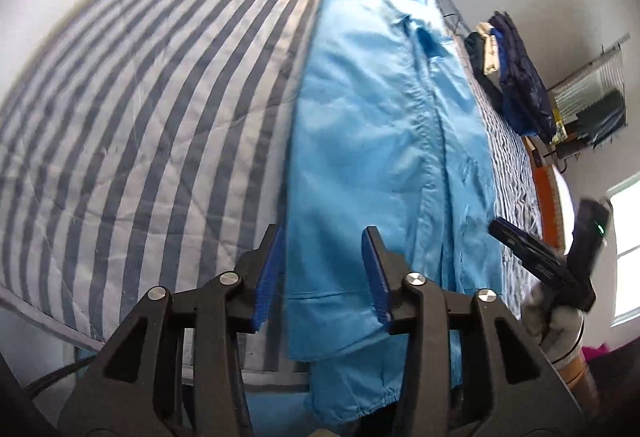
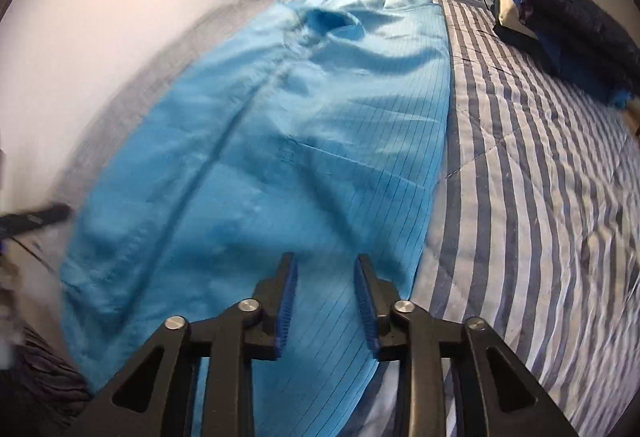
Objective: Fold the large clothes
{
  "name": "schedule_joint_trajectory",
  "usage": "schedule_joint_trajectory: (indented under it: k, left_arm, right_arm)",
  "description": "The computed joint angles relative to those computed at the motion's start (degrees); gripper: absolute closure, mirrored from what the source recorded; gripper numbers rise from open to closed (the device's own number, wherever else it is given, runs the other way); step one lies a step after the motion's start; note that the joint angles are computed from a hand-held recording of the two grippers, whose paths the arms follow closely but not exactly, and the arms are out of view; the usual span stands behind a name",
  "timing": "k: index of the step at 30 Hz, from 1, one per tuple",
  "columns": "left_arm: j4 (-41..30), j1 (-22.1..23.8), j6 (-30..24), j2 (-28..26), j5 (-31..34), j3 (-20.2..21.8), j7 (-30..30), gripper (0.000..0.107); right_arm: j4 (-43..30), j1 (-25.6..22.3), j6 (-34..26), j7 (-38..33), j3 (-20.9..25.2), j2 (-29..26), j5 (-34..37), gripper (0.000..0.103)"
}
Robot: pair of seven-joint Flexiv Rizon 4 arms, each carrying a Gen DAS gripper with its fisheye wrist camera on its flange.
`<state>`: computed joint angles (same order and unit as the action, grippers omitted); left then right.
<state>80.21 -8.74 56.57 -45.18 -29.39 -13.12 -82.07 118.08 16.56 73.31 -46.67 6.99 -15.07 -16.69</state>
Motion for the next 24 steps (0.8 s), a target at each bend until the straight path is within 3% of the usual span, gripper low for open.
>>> schedule_joint_trajectory:
  k: [2,8,11,14,16,18,24]
  left_arm:
    - [-0.97,1.99,-3.31,-1.20,-2.45,-1.83,0.55,0.065]
    - [0.99,6.65,-7.62,-2.68,-12.38,-6.74,4.77,0.065]
    - [3.90,8.05,-6.90,-1.96,-17.86,-8.43,8.32,0.065]
    - [4.06,7.25,-8.16,-1.62,-18.67,-7.58,9.94,0.066]
    - [3.29,6.32,-9.53,-1.79,-17.84,-6.67,10.40,0.073]
    - [2.38,5.44,-10.80,-2.10,-16.83,-5.87,10.49,0.077]
    - [1.89,4.12,-13.26,-1.84,-15.27,-4.86,10.66,0.093]
  right_arm:
    - [2.28,-0.97,2.21,0.41,1.21,2.29,2.87,0.039]
    - [1.26,-8.82,1.10,-16.15,12.86,4.37,33.73,0.037]
    - [0.75,-10.15,0.86,-23.98,15.21,4.44,45.36,0.041]
    - [0.82,-9.68,1.86,-29.28,15.53,4.88,51.90,0.044]
    - [-1.01,-10.43,-0.04,-34.27,15.90,4.80,57.70,0.047]
    - [-3.57,-10.90,-2.96,-38.95,15.69,3.82,62.25,0.058]
    - [-7.90,-8.45,-6.41,-44.94,13.36,0.81,67.37,0.068]
